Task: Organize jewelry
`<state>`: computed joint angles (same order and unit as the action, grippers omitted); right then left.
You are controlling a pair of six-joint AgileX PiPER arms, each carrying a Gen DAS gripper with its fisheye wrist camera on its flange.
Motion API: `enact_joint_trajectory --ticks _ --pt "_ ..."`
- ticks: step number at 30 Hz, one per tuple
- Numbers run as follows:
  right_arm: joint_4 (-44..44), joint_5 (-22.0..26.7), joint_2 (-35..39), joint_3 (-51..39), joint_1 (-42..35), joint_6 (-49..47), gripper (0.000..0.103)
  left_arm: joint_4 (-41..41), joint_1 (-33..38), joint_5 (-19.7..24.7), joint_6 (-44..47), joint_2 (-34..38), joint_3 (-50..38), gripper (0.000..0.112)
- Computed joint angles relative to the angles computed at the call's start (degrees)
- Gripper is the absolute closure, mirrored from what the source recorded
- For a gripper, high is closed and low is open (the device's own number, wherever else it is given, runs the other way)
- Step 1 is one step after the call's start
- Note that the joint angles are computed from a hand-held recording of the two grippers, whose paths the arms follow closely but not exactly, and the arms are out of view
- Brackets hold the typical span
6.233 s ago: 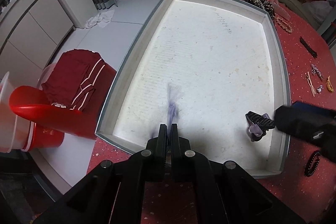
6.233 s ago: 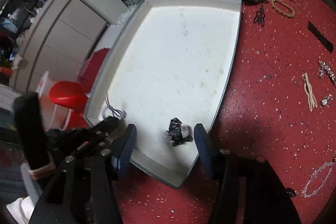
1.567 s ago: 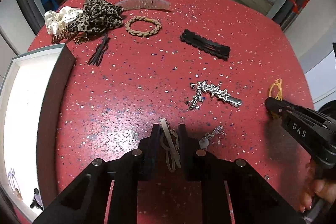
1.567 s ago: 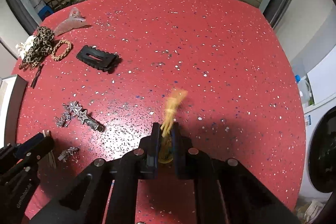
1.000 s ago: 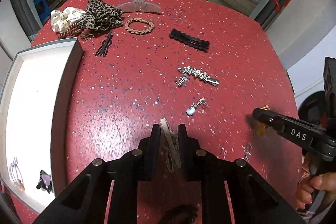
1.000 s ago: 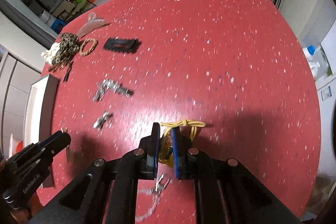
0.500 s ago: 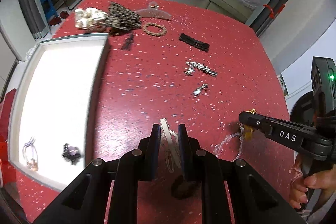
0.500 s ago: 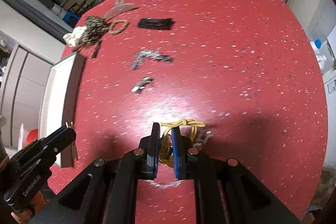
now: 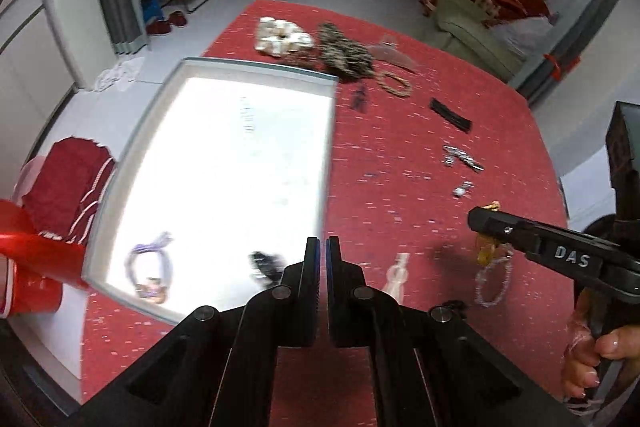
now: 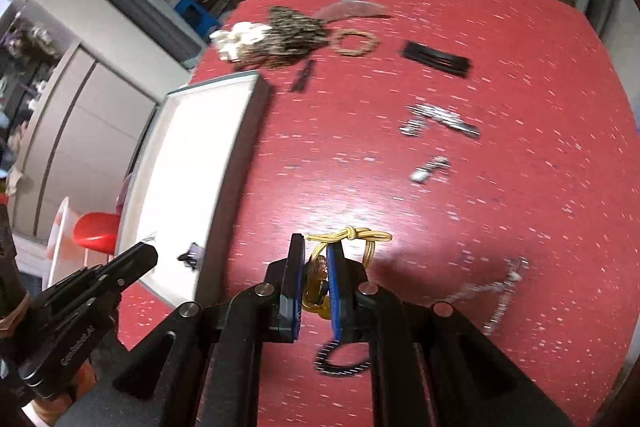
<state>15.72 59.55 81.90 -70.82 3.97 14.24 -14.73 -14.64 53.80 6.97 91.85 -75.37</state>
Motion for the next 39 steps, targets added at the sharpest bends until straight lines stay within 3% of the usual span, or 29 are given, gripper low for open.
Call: enact_joint_trajectory --ticks 4,10,11,12,13,14,15,21,24,27,35,36,37,39 --pt "-1.0 -0.5 1.0 -1.6 3.9 3.3 0.091 -0.3 2.3 0.5 4.0 -0.3 1.4 0.107" --pt "-3.3 0.4 -0.7 0.7 4.8 6.6 0.091 -0.2 -1.5 -1.0 4.9 -0.8 4.3 0.106" --pt "-3.7 0.7 -1.3 1.7 4.2 6.9 0.091 0.5 -2.7 -1.4 4.3 -0.6 4.5 0.099" --pt "-3.8 1.0 -2.0 2.7 3.4 7.1 0.091 0.6 -3.5 -1.6 4.0 -0.4 4.6 0.067" --pt "-3.8 1.2 -2.7 3.7 2.5 7.0 0.091 1.0 -4.8 -2.3 3.1 -0.4 4.8 0.027" --pt "-3.9 1.6 -3.5 4.5 1.5 6.9 0.091 1.6 -6.1 -3.9 1.4 -0.8 5.4 0.018" --pt "-4.0 2.0 -4.3 5.3 0.5 6.8 0.091 1.7 -7.2 -5.0 0.8 -1.1 5.7 0.017" --pt "-3.4 3.3 -8.1 9.6 -6.0 4.1 0.091 5.7 -15.2 -7.1 -5.0 5.6 2.8 0.019" --pt "-2.8 3.8 -9.6 11.3 -9.0 2.4 0.091 8.6 -18.7 -8.1 -8.1 10.1 1.6 0.04" --pt "-2.4 4.2 -10.8 12.8 -10.8 1.0 0.091 8.5 -19.8 -8.4 -9.7 13.4 0.7 0.05" --pt "-0.8 4.3 -12.2 15.1 -13.6 -0.7 0.091 14.1 -23.0 -9.5 -15.8 14.8 1.5 0.05" --pt "-0.8 4.4 -12.3 15.1 -13.6 -0.8 0.091 14.6 -23.2 -9.6 -16.2 14.8 1.6 0.054" --pt "-0.8 4.4 -12.2 15.1 -13.5 -0.8 0.091 15.5 -23.5 -9.8 -17.1 14.6 1.8 0.068" --pt "-0.9 4.4 -12.2 15.0 -13.3 -0.8 0.091 18.0 -24.1 -9.7 -19.0 14.7 1.4 0.086"
